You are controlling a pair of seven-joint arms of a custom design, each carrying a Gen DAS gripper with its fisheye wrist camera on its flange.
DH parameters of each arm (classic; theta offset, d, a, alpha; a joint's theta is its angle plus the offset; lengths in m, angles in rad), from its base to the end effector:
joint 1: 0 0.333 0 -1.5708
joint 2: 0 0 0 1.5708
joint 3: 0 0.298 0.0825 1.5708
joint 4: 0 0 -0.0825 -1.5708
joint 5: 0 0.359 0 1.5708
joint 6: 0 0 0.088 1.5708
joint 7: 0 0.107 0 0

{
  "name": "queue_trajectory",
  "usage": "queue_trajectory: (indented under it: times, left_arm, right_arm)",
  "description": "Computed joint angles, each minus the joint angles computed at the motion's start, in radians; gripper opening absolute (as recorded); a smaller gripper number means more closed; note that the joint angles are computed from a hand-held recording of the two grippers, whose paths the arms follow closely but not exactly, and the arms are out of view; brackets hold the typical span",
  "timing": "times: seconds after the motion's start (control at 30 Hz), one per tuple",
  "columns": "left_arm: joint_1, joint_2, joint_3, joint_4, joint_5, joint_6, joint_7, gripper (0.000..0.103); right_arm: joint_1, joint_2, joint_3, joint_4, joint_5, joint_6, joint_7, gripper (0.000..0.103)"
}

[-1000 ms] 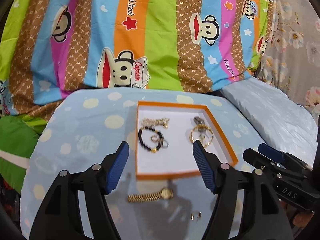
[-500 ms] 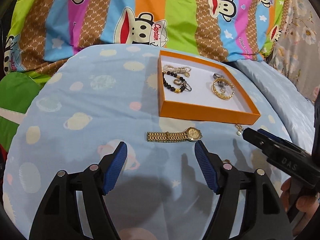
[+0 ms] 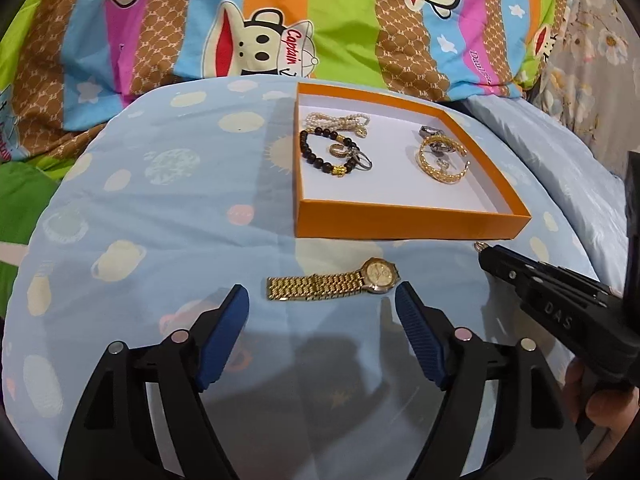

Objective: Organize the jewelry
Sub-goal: 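Grasp the pearl-drop gold earring with the right tool, then grasp the small gold hoop earring with the left tool while the right tool holds its earring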

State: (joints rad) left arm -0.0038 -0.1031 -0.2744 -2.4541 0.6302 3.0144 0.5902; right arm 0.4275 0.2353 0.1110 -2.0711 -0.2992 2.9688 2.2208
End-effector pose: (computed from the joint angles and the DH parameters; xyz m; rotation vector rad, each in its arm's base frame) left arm 0.4591 -0.1776 0.4007 -1.9506 1.7751 -0.7764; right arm 0.5102 0.3243 0.3927 -1.8971 1.6257 -0.3199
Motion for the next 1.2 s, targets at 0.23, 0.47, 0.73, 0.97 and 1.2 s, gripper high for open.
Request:
queue_trajectory:
  times: [0.23, 0.47, 0.73, 0.97, 1.2]
  left_arm:
    - [-0.034, 0.002, 0.016, -0.004, -0.03, 0.024, 0.042, 0.073]
    - [-0.048, -0.042, -0.05, -0.065, -0.184, 0.078, 0.161, 0.073]
    - [-0.043, -0.01, -0.094, -0.018, -0.129, 0.005, 0.121, 0.063]
    - [-0.074, -0.012, -0.066, -0.021, -0.102, 0.008, 0.11, 0.042]
    - [-0.126, -0.01, -0.027, -0.04, -0.242, 0.044, 0.234, 0.011]
  right_arm:
    - [-0.03, -0.077, 0.037, -0.121, 0.073, 0.065, -0.044, 0.007]
    - [-0.01, -0.185, 0.003, -0.261, 0.007, 0.119, 0.059, 0.007]
    - [-0.032, -0.232, 0.011, -0.314, 0.016, 0.138, 0.071, 0.007]
    - [-0.027, -0.244, 0.02, -0.323, 0.066, 0.151, 0.021, 0.007]
    - [-0.011, -0.254, 0.026, -0.326, 0.117, 0.153, -0.031, 0.007]
